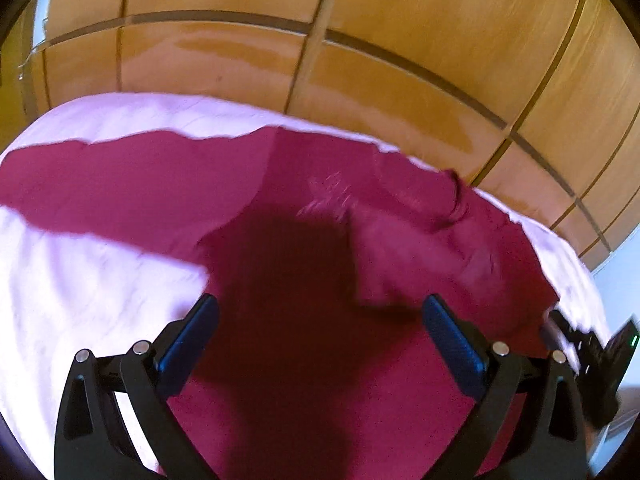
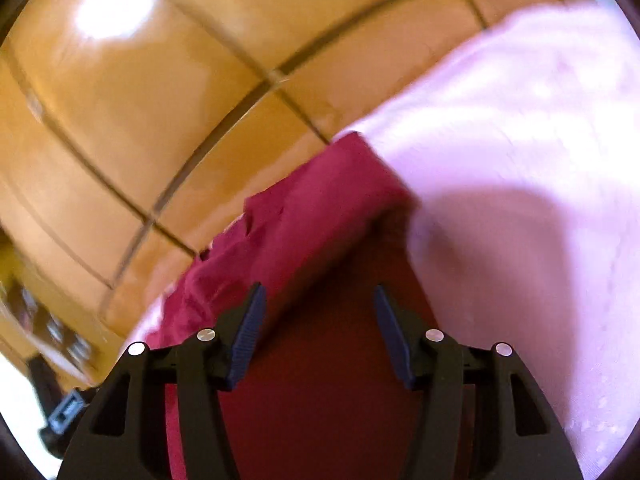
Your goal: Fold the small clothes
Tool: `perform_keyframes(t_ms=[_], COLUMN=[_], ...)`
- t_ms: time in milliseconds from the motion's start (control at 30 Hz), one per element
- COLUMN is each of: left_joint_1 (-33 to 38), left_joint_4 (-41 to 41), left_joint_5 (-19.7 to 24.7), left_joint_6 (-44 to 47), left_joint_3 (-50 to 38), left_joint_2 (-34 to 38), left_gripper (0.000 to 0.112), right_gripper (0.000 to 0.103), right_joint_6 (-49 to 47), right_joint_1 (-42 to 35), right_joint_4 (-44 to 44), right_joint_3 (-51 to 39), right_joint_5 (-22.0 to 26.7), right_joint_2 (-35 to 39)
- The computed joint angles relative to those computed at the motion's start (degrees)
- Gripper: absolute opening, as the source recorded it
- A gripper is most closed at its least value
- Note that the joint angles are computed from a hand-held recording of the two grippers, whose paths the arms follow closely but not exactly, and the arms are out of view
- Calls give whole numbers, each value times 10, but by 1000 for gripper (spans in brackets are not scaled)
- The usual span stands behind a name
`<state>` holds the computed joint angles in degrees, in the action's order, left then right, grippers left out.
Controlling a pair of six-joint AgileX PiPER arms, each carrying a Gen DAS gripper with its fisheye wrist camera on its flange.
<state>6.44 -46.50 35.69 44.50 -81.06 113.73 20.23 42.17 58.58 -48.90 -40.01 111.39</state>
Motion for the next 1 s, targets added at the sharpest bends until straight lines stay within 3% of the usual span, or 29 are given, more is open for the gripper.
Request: perform_keyframes(t_ms=[100, 167, 233, 300, 333, 400, 433, 467, 500, 567, 667, 767, 833, 933, 1000], left_joint_1=[-28, -43, -41, -37, -40, -44, -49, -49, -45, -33, 0, 4, 2, 1, -1], left_joint_4=[43, 98, 96, 82, 81, 72, 88, 84, 74, 39, -59, -30, 9, -17, -29], left_joint_5=[12, 51, 90, 119, 111, 102, 105, 111, 136, 157, 118, 83, 90, 74, 66], left_joint_6=[-54, -116, -127, -143, -149, -141, -151, -143, -128, -99, -14, -18, -39, 0, 1], left_joint_3=[-75, -150, -183, -215, -216, -203, -207, -213, -227, -234, -185, -175, -189, -161, -156], left_joint_2=[50, 103, 130, 155, 156, 152, 153, 157, 163, 160, 115, 115, 141, 149, 153], left_gripper=[101, 100, 97, 81, 75, 51, 46, 16, 4, 4, 4, 4, 4, 5, 5], right_gripper=[54, 54, 54, 54, 54, 54, 54, 54, 54, 54, 55, 55, 55, 55, 49], right_joint_6=[80, 86, 108, 117, 120, 122, 121, 119, 115, 113, 118, 122, 140, 230, 320], right_joint_1=[8, 7, 2, 0, -2, -3, -3, -2, -1, -5, -13, -25, -49, -105, -134], right_joint_4=[-45, -58, -84, -94, -98, -102, -103, -100, -98, -102, -119, -142, -172, -246, -293], right_joint_3=[32, 29, 35, 34, 32, 32, 31, 35, 36, 33, 39, 37, 18, -21, -28], right_joint_5=[-55, -55, -59, -63, -65, -64, -62, -62, -59, -50, -22, 6, 45, 120, 110], right_joint_2=[3, 7, 9, 16, 19, 18, 18, 14, 11, 9, -9, -25, -31, -17, 2])
